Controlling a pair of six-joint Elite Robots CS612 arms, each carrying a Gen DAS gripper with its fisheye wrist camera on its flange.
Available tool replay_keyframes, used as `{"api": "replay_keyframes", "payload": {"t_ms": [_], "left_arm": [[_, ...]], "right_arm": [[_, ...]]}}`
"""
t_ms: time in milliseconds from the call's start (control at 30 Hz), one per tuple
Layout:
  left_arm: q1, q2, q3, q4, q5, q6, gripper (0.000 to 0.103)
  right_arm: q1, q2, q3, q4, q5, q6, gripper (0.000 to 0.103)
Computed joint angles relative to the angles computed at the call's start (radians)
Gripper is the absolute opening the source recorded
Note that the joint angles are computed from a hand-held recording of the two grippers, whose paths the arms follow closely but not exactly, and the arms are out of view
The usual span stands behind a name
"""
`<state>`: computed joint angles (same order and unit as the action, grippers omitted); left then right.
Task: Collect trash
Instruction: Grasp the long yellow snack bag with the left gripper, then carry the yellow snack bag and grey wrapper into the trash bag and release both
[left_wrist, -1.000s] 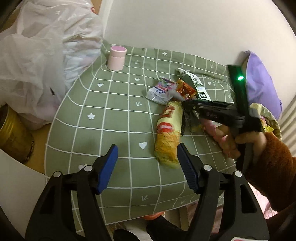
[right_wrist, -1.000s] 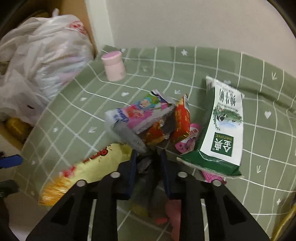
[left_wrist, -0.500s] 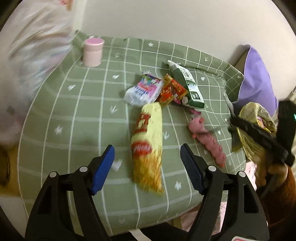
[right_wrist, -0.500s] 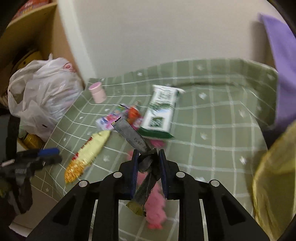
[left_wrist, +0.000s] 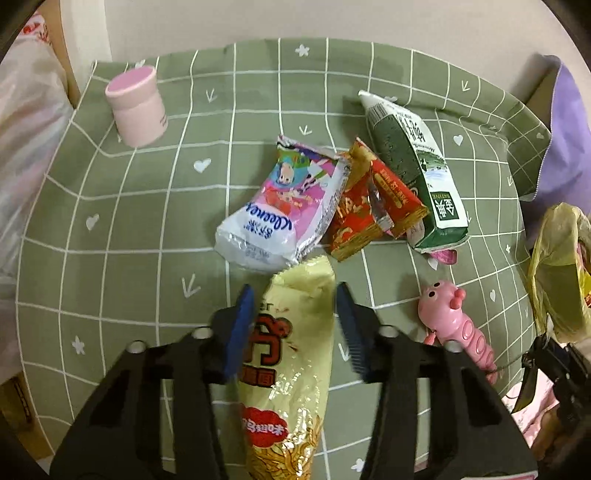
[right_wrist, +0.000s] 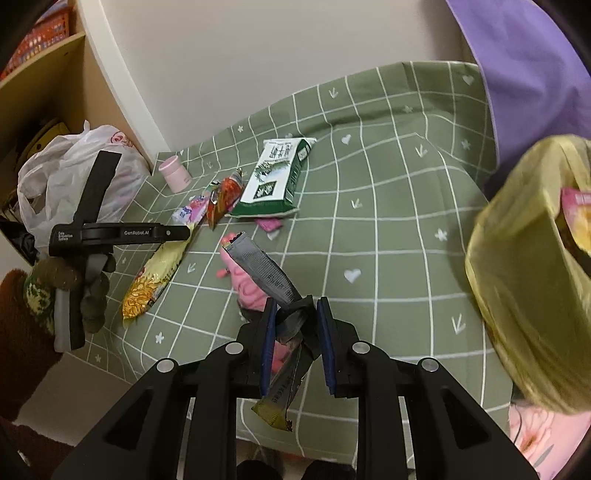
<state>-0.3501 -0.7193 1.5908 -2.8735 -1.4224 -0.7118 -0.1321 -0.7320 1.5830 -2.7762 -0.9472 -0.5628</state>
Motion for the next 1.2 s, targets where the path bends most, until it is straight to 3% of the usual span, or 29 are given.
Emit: {"api": "replay_keyframes", "payload": {"t_ms": [33, 133, 333, 600, 800, 1000, 1200], "left_arm": [[-0.001, -0.003, 0.002, 0.004, 0.004, 0.004, 0.028], [-0.012, -0.023, 0.023, -0.018, 0.024, 0.038, 0.025], [-0.040, -0.075, 0.104, -0.180, 0.065, 0.086, 0.023], [-0.072, -0.112, 0.176, -0.363, 0.178, 0.073, 0.023], [-0.098, -0.134, 0.201, -0.429, 0.230, 0.103, 0.023], [-0.117, -0.148, 0.201, -0.482, 0.245, 0.147, 0.023], [-0.126, -0.151, 0.159, -0.554, 0.229, 0.229, 0.023]], "right_arm": [[-0.001, 0.000, 0.001, -0.002, 0.002, 0.009, 0.022], [-0.004, -0.006, 0.008, -0.025, 0.012, 0.023, 0.022], [-0.004, -0.024, 0.029, -0.076, 0.038, 0.033, 0.022], [-0.002, -0.042, 0.055, -0.107, 0.038, 0.040, 0.022], [-0.006, -0.052, 0.065, -0.143, 0.053, 0.052, 0.022], [-0.020, -0.074, 0.089, -0.221, 0.081, 0.067, 0.022], [-0.047, -0.097, 0.100, -0.373, 0.092, 0.102, 0.022]]}}
